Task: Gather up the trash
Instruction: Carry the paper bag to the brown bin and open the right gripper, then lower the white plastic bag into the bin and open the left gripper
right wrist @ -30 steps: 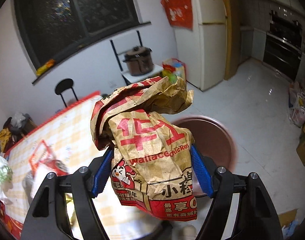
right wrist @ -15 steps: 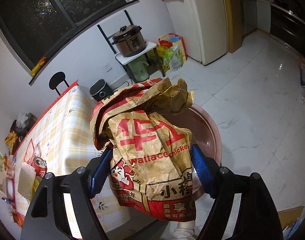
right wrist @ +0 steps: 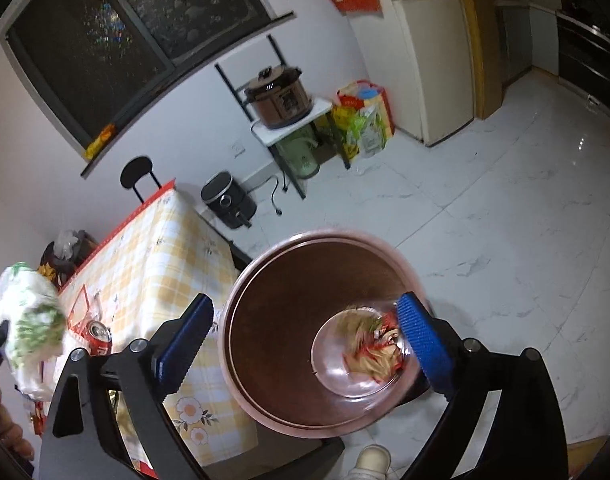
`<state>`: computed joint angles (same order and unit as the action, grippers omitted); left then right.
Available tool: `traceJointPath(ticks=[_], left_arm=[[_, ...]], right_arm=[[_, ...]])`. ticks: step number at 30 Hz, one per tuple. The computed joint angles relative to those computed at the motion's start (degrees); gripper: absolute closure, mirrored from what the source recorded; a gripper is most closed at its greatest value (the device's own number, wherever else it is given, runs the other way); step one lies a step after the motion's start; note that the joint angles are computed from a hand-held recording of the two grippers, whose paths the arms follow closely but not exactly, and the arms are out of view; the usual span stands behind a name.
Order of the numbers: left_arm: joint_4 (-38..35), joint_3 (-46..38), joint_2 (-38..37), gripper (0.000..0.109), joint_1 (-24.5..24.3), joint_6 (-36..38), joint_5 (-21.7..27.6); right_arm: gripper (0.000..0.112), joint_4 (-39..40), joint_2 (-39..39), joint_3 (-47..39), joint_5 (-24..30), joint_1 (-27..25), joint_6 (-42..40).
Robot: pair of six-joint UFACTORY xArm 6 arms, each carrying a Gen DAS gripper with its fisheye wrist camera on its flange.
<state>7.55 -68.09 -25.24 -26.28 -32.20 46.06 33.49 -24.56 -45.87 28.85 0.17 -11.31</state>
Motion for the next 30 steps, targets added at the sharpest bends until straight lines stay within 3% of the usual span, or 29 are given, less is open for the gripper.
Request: traceJointPath(ticks=[10,18,20,22,24,30], left_arm=[[-7.93,-12.99,19.18,0.09,-6.26,10.72,-1.02],[-14.44,-30.39,38.36,0.088,-8.83,17.56,5.38],[-16.08,-33.65,41.54,0.078,-9.04,19.61,6.61],[-18.09,-37.83,45.12,0.047,-9.37,22.36,7.93],[-18.29,-40.65,47.1,0.032,-9.87,23.67,7.82],[-19.0,-39.02,43.67,0.018,-9.73,23.92,3.78]], right_arm=[[0.017,0.71,-9.24,4.28,2.63,-10.9,-1.65],[0.017,0.8,-13.68,9.15,4.95,-20.39,-0.78],[0.017,0.93,-14.6,10.09,5.44,-22.26,-0.92],[0.017,1.07,-15.32,10.71,5.96,-23.75,-1.15],[0.017,1.15,-15.84,10.96,6.43,-24.68,-1.38],[0.017,1.76,-16.39,10.52,6.59,-24.62,-2.1]])
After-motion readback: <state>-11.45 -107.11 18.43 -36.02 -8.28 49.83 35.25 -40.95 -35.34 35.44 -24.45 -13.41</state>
